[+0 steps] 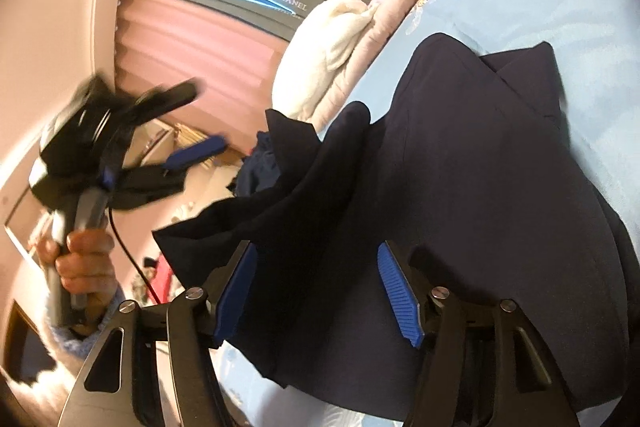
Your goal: Fold large clothes
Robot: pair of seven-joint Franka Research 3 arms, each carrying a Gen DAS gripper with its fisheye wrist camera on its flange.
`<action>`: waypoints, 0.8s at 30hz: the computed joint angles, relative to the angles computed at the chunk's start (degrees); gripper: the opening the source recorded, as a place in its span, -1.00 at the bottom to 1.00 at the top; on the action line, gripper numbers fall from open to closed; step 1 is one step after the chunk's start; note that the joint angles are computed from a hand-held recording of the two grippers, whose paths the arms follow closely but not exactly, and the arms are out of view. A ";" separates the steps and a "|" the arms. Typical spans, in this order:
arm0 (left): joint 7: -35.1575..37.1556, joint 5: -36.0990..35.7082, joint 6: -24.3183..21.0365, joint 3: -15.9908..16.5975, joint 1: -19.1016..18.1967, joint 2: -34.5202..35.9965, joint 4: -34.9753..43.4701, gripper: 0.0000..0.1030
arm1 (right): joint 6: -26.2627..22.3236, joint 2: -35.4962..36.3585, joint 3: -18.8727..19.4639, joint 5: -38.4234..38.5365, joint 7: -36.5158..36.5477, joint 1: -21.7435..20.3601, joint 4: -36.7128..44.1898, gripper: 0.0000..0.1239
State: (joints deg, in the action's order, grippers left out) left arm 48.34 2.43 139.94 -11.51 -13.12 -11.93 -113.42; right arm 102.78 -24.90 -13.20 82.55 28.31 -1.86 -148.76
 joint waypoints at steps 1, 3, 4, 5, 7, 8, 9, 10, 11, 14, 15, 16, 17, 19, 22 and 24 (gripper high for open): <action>-2.07 2.45 -0.68 -0.29 0.92 -2.17 -1.95 0.24 | -0.92 0.42 -0.45 0.34 0.73 0.03 0.10 0.05; -5.53 6.41 -2.10 -0.74 2.44 -6.21 -6.39 0.24 | -2.57 1.20 -0.95 0.92 1.75 -0.06 0.42 0.10; -6.38 7.76 -3.00 -0.86 2.83 -7.76 -8.32 0.24 | -2.93 1.50 -0.88 1.09 2.31 -0.16 0.72 0.11; -6.98 9.04 -4.34 -0.96 3.16 -9.39 -10.57 0.24 | -3.10 1.62 -0.69 0.99 3.07 -0.27 1.04 0.11; -7.24 10.23 -5.88 -1.20 2.78 -11.57 -14.96 0.24 | -3.05 1.87 -0.08 0.68 4.76 -0.23 1.97 0.13; -6.99 9.83 -6.07 -1.00 2.15 -12.48 -17.06 0.24 | -3.12 1.97 0.18 0.60 5.61 -0.09 2.60 0.15; -6.09 8.86 -4.75 -0.61 1.08 -12.87 -19.39 0.24 | -3.29 2.05 0.42 0.59 5.96 0.17 3.39 0.20; -5.22 8.34 -3.13 -0.46 0.24 -12.91 -21.09 0.24 | -3.86 2.10 0.33 0.41 5.70 0.32 3.93 0.23; -5.07 8.81 -1.90 -0.78 0.04 -12.83 -22.06 0.24 | -4.39 2.55 0.61 0.18 4.88 0.79 5.14 0.30; -5.26 12.61 0.96 -2.93 -0.06 -10.62 -23.27 0.24 | 0.50 3.53 3.55 -2.94 5.08 1.99 9.01 0.33; -5.01 13.28 2.06 -3.09 -0.36 -9.87 -23.65 0.24 | 0.69 4.75 3.73 -4.30 5.00 2.50 10.30 0.33; -4.76 13.84 2.69 -3.27 -0.68 -9.24 -23.93 0.26 | 1.58 6.19 4.44 -5.81 6.29 3.04 12.13 0.33; -4.27 15.48 2.66 -3.82 -0.68 -8.35 -23.84 0.28 | 2.50 7.58 5.11 -7.68 7.69 3.46 13.84 0.33; -3.82 16.65 4.05 -3.55 -0.90 -8.08 -24.63 0.34 | 3.12 10.03 5.86 -10.57 9.24 4.21 16.58 0.33; 0.23 10.04 11.25 1.34 -2.99 -10.81 -29.07 0.38 | 3.75 11.92 6.88 -13.38 9.21 5.31 19.02 0.33; 3.27 4.68 15.13 4.55 -4.48 -13.94 -32.65 0.42 | 5.39 12.99 8.17 -16.00 9.40 6.25 20.45 0.32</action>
